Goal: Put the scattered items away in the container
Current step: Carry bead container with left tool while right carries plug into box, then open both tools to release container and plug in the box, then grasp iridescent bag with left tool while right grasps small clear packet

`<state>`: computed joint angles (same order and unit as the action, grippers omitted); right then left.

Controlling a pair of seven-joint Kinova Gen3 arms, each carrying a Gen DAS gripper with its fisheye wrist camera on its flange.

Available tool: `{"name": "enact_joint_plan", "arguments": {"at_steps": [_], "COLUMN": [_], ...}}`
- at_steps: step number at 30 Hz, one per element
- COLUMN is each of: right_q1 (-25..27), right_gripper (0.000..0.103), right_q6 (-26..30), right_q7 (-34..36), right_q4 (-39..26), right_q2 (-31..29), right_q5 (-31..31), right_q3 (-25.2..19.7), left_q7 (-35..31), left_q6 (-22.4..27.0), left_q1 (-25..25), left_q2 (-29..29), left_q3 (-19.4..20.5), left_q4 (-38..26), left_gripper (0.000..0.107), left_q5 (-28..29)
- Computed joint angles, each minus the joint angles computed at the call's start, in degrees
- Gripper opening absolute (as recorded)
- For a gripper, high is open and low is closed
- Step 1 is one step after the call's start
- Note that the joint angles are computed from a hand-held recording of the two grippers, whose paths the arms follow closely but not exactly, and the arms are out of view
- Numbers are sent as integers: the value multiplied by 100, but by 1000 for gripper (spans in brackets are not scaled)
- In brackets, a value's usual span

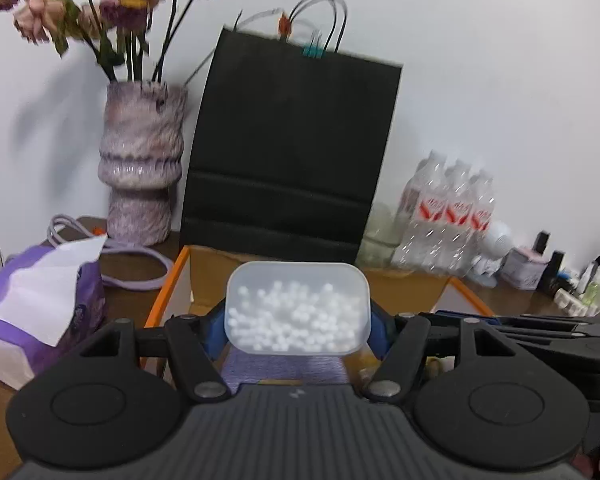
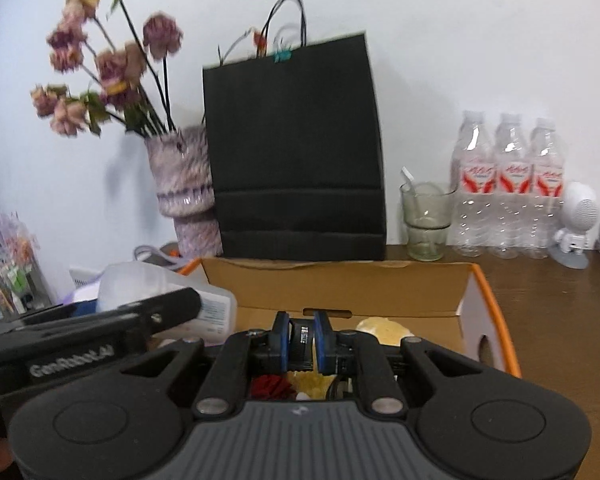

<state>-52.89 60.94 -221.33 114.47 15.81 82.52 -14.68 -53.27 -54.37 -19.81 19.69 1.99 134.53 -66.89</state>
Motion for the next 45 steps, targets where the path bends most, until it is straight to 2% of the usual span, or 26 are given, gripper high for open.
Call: {"name": "enact_joint_plan", "arguments": {"at_steps": [7, 9, 10, 11, 12, 13, 15, 18, 23, 28, 36, 45], "right_q1": [194, 183, 169, 171, 169, 150, 155, 212, 275, 210, -138, -748], "right_gripper": [12, 14, 19, 39, 53, 59, 81, 93, 96, 98, 102, 103], "right_q6": [-363, -348, -317, -319, -281, -167, -98, -109, -133, -22, 641, 1441], "right_q7": [280, 381, 425, 472, 523, 595, 674, 784, 986, 915, 597, 269], "right_q4": [-63, -75, -78, -72, -88, -134, -143, -130, -179, -152, -21, 194], "right_q2": [96, 59, 35, -5, -31, -36, -94, -178, -203, -249, -373, -485], "right_q5": [-181, -294, -355, -419, -509, -631, -759, -886, -1067, -1037, -1130, -1609], "right_q3": [105, 109, 109, 107, 108, 114, 129, 133, 147, 121, -98, -552], "left_q7": [-128, -186, -266, -395, -505, -571, -568, -494, -381, -174, 300, -31], "left_q6": [458, 525, 524, 523, 550, 519, 321, 332, 451, 256, -424, -712], "left_q1": [168, 184, 188, 212, 242, 225, 101, 97, 138, -9, -537, -1165], "left_q2": [122, 68, 27, -27, -91, -132, -145, -177, -198, -328, -582, -779], "left_q3": [94, 107, 102, 88, 81, 81, 85, 81, 87, 20, -431, -1007], "left_q4": [-128, -90, -47, 18, 62, 92, 116, 94, 58, 94, 199, 541], "left_gripper": [67, 74, 86, 95, 101, 103, 103, 103, 103, 103, 103, 103], "left_q5": [177, 254, 339, 502, 649, 703, 585, 487, 400, 144, -844, -1817]}}
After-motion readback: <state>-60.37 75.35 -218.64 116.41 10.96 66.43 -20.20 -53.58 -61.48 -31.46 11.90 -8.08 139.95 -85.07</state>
